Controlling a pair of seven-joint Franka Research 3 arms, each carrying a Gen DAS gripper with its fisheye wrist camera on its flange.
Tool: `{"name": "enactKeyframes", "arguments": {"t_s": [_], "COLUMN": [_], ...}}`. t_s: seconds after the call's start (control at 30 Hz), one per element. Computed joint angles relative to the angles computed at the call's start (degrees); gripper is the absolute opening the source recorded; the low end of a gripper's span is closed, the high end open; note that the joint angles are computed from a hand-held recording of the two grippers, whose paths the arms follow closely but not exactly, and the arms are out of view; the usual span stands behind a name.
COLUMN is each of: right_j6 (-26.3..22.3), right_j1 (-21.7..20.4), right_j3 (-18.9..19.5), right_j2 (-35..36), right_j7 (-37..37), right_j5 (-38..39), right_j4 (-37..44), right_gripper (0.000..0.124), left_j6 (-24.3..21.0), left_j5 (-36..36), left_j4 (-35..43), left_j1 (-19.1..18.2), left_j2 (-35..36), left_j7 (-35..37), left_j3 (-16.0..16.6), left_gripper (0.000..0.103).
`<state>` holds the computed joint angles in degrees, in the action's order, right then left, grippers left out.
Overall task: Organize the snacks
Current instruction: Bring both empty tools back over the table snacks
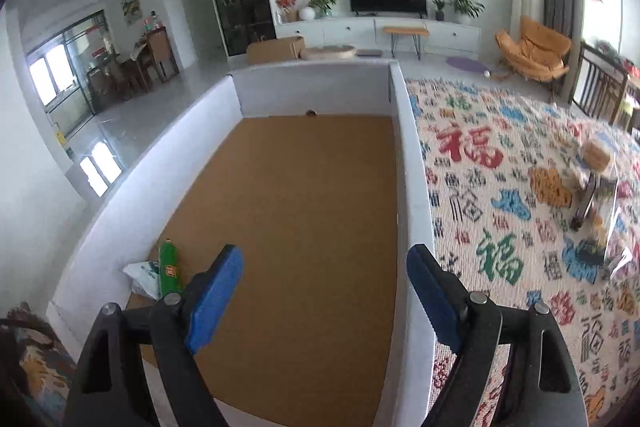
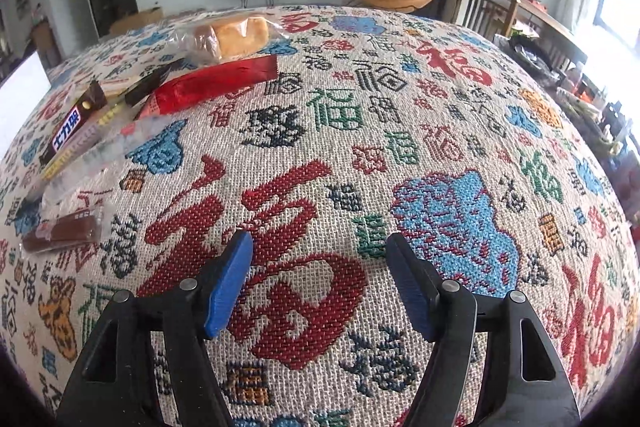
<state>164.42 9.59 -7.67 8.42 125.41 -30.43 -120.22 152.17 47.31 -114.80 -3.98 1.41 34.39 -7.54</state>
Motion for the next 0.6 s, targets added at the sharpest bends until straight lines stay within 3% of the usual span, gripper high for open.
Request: {"name": "enactKeyframes", "arguments": {"t_s": [0.07,0.17,0.23,0.27,0.37,0.43,0.53,0.6], "right_j6": [-0.1,1.5,2.0,1.9,1.3,1.1,1.1,1.3], "right_j1": [0.6,-0.6,-0.6,-0.3,1.1,1.2,0.9,0.6], "right_j3": [-0.9,-0.4,-0.6,-1.0,-2.4,-2.5,-2.2,-1.9], "right_j2": [1.4,1.9,1.7,1.8,1.8,1.7,1.7,1.8], "right_j7": [2.7,0.1,-0.9,-0.7,1.4,2.1,1.9,1.4], "right_j5": [-2.5,1.1,2.8,2.7,0.1,-0.8,-0.6,0.1], "right_j4": [0.9,0.4,-0.2,-0.1,0.2,0.2,0.2,0.1], "right_gripper": [0.079,0.080,0.082,0.082,0.083,0.083,0.083,0.083], "left_j6": [-0.1,2.0,4.6,6.0,10.5,12.4,11.2,8.4], "left_j5": [10.4,24.7,28.4,29.7,24.1,16.2,7.1,4.8], "left_j4": [-2.2,-3.8,-3.9,-3.7,-2.0,0.0,3.8,7.0], "left_j1": [-0.1,0.4,0.4,0.1,-1.7,-3.5,-6.2,-8.1], "left_j2": [-3.6,-7.8,-8.9,-8.8,-5.5,-0.6,7.0,11.4], "left_j7": [-12.1,-29.5,-34.8,-36.7,-32.0,-25.1,-15.1,-10.7], "left_j3": [-0.2,-2.8,-3.9,-4.4,-5.0,-5.3,-5.5,-5.2], "left_gripper": [0.084,0.088,0.103,0.103,0.103,0.103,0.103,0.103]}}
